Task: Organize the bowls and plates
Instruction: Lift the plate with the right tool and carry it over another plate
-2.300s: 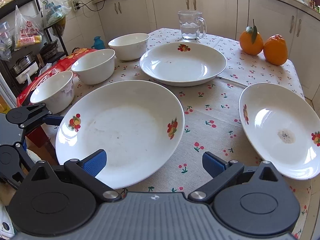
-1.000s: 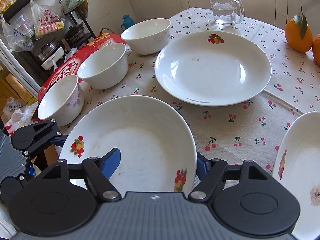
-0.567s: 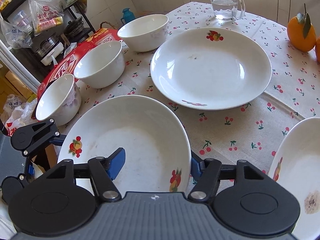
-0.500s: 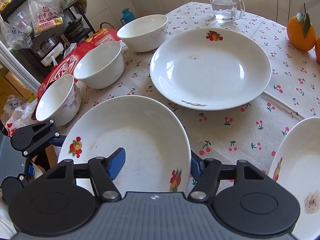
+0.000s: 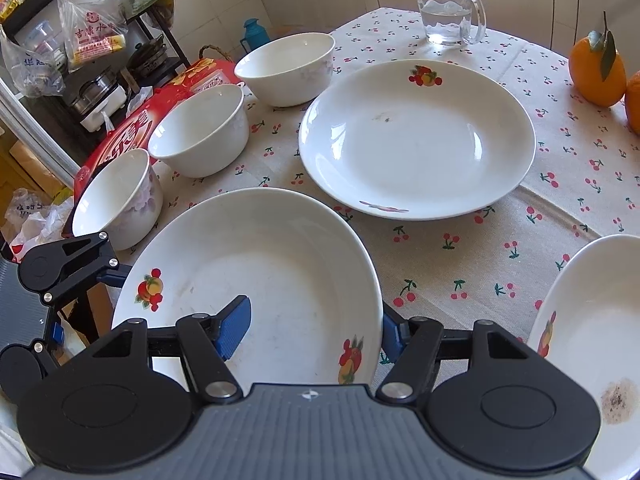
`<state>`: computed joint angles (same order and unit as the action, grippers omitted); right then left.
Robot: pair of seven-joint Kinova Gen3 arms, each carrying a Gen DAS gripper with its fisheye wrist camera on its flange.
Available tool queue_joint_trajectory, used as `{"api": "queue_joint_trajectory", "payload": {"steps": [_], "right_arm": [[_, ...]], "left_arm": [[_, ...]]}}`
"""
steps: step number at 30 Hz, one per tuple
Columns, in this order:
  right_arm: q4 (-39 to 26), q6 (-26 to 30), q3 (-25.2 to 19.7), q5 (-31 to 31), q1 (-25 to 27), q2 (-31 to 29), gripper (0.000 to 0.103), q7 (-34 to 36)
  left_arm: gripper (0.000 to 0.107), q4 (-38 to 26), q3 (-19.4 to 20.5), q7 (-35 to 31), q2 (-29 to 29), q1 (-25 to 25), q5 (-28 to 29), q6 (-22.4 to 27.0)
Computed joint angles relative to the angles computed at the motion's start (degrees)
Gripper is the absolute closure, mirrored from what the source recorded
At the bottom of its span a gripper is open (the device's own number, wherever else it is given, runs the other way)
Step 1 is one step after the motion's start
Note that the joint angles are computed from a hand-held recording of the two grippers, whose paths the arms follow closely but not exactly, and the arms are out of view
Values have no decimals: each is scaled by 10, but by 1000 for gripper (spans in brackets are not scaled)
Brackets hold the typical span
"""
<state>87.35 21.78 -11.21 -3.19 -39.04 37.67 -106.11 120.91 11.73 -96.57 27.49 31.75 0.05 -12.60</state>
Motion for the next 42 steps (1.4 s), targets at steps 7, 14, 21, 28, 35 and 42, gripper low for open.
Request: {"api": "queue_joint_trajectory", "payload": {"steps": [7, 14, 21, 28, 35, 42], "right_arm": [[27, -13, 12, 6, -2, -28, 32, -9], [71, -35, 32, 19, -1, -66, 32, -29], [121, -59, 60, 40, 2, -105, 32, -59], [170, -79, 98, 71, -4, -141, 32, -99], [213, -110, 124, 92, 1, -159, 32, -134], [247, -143, 152, 97, 0, -164, 32, -156]], "left_arm": [[16, -31, 23, -1, 1, -17, -19, 29], [16, -93, 55, -5, 21, -34, -41, 76], [16, -169, 106, -24, 62, -59, -51, 122], [16, -252, 133, -65, 108, -60, -44, 167], [16, -330, 135, -115, 148, -44, -19, 215], [16, -389, 123, -151, 175, -22, 12, 255]]}}
